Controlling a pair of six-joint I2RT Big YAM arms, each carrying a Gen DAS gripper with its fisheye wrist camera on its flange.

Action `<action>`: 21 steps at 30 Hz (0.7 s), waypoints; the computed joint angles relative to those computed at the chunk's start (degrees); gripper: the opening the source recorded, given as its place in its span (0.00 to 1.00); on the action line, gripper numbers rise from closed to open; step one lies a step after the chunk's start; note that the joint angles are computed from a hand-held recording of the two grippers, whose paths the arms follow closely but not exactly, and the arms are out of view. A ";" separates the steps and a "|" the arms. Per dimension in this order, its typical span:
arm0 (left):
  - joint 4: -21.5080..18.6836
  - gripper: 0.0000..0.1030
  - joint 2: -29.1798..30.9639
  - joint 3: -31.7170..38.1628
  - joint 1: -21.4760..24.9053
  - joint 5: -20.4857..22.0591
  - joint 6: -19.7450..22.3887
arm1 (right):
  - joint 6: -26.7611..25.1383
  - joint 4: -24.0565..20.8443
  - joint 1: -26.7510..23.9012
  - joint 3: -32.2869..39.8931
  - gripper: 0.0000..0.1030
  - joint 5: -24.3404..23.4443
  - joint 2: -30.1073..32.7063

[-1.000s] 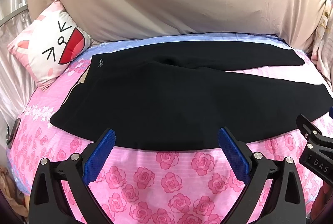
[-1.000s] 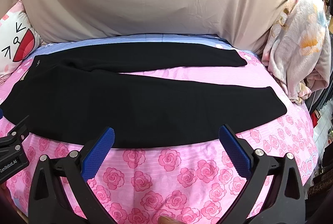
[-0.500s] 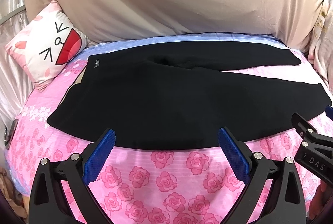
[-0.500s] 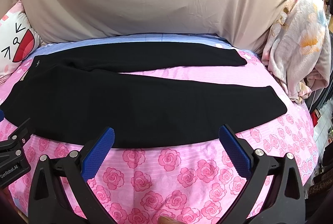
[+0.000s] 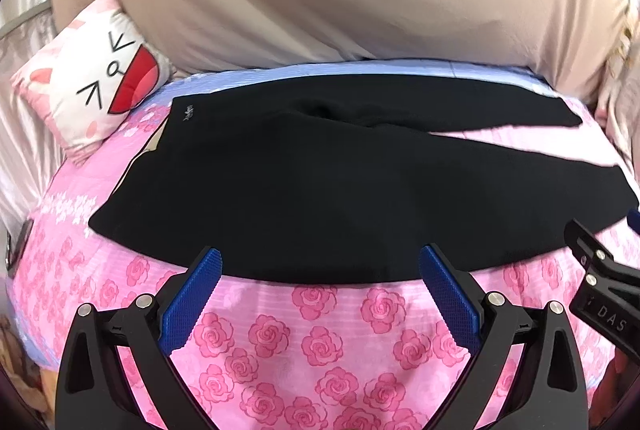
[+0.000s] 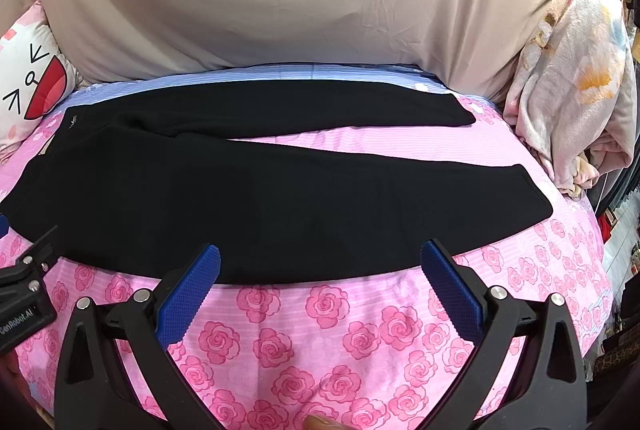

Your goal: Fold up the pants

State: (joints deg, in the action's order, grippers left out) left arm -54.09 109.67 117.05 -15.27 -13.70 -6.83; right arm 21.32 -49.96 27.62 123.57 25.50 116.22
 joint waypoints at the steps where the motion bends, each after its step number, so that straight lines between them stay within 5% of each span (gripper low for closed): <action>1: -0.64 0.94 0.26 0.45 -0.13 -0.19 0.59 | -0.03 -0.02 0.03 0.07 0.96 0.06 0.03; 21: 1.90 0.94 -0.85 -1.69 -0.12 1.59 -2.00 | -0.14 0.17 0.18 -0.19 0.96 0.32 -0.09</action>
